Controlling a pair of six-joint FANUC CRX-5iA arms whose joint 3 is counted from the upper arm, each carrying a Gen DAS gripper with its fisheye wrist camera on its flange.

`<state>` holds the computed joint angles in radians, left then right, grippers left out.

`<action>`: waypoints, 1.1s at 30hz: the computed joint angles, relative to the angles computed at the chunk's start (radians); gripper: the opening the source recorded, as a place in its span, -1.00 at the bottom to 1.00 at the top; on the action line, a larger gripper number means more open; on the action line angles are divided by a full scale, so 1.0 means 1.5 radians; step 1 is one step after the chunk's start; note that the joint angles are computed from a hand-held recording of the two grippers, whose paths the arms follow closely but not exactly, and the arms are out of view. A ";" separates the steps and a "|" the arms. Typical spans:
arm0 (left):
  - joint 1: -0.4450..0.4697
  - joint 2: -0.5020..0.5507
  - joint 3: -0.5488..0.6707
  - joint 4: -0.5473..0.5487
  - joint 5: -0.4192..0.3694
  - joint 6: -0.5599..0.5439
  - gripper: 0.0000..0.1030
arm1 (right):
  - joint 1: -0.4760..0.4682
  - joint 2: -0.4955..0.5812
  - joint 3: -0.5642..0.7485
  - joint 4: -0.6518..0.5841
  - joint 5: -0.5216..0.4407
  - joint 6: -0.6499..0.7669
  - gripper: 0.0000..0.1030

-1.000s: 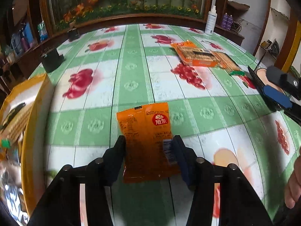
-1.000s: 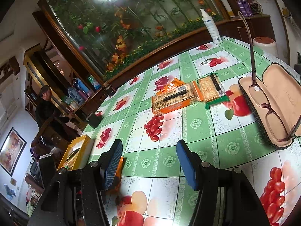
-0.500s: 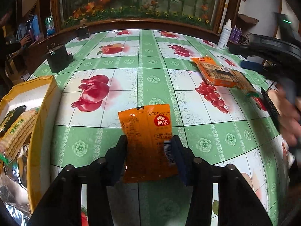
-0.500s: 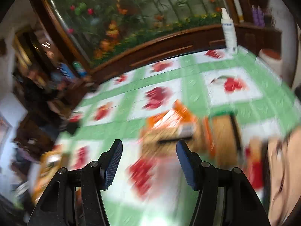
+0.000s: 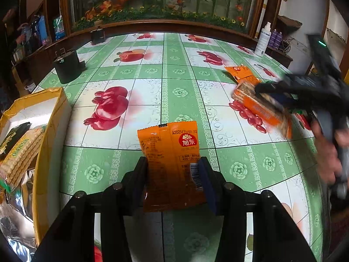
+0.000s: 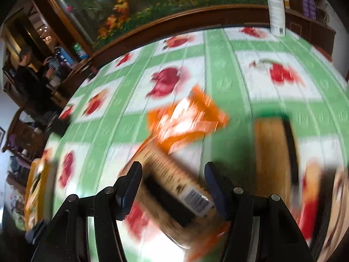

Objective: Organize snacks
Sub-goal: 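Grasp the long orange-wrapped cracker pack with the right tool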

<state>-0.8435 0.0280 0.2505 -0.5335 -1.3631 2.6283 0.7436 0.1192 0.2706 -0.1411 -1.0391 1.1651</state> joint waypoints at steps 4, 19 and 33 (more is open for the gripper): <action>0.001 -0.003 -0.003 0.001 0.003 0.000 -0.10 | 0.036 -0.070 -0.080 -0.017 0.044 0.004 0.28; 0.020 -0.030 -0.037 0.012 0.049 0.017 -0.25 | 0.189 -0.067 -0.175 0.334 0.021 -0.211 0.13; 0.015 -0.017 -0.024 0.016 0.049 -0.006 0.15 | 0.173 -0.132 -0.193 0.247 0.089 -0.206 0.13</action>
